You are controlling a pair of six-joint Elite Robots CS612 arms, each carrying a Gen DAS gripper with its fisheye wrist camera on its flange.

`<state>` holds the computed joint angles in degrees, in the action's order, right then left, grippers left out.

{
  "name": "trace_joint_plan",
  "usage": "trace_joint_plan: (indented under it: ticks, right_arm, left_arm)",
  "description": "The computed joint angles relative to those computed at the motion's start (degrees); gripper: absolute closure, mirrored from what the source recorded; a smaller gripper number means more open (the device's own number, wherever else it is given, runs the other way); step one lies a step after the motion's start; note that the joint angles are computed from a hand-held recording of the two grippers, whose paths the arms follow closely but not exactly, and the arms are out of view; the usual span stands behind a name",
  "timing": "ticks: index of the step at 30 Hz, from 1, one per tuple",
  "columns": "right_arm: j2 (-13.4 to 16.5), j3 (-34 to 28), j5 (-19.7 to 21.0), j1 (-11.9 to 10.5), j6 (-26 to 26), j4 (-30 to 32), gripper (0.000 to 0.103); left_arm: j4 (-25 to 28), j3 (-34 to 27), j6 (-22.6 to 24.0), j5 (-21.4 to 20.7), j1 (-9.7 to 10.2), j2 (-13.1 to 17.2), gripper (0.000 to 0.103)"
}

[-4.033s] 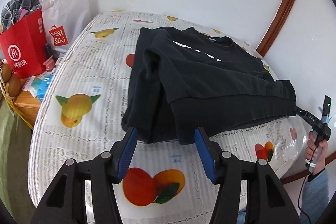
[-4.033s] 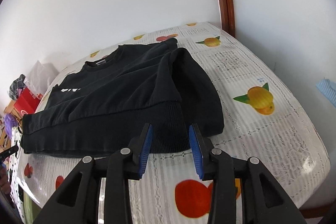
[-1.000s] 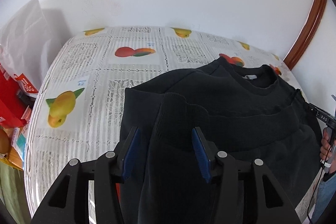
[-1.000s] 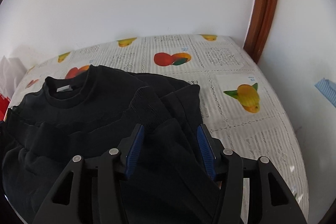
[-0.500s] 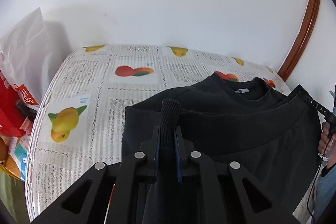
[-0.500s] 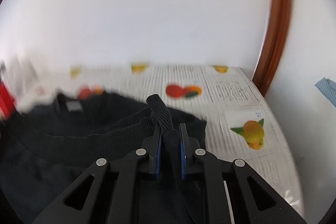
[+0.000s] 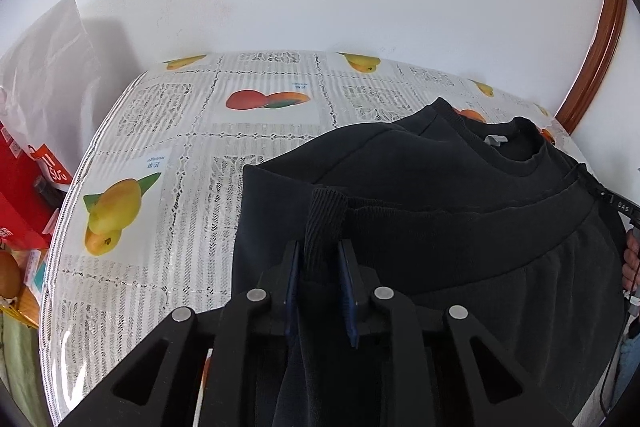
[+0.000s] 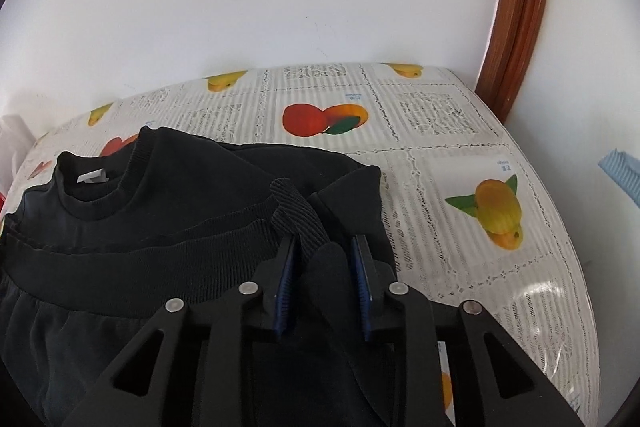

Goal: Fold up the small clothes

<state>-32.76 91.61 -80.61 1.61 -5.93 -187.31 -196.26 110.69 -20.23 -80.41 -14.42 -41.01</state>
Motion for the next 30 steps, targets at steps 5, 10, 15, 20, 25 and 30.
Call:
trace_joint_plan:
  ticks: [5,10,15,20,25,30]
  right_arm:
    - [-1.47,3.46,-0.15,-0.68,-0.51,-4.68,0.067]
    - [-2.83,8.16,-4.35,-0.82,-3.41,-10.21,0.064]
    - [-4.14,12.96,-6.07,-2.28,-3.07,-12.20,0.064]
    - [-5.14,17.60,-5.08,-4.28,-0.91,-14.13,0.064]
    - [-6.73,21.19,-5.08,-5.17,1.37,-14.65,0.062]
    - [-8.90,23.27,-11.92,-3.38,-1.73,-15.37,0.062]
  left_arm:
    - [1.44,0.29,-0.37,0.71,-0.27,-0.52,0.077]
    - [1.55,2.48,-0.47,2.02,-1.02,-1.82,0.074]
    - [2.01,5.57,-1.11,2.12,-1.63,-3.16,0.074]
    - [0.58,9.61,-2.54,2.83,-2.52,-4.69,0.074]
    - [-1.04,13.02,-4.34,4.02,-3.21,-5.74,0.069]
    - [-4.26,16.70,-5.80,2.28,-2.95,-6.52,0.067]
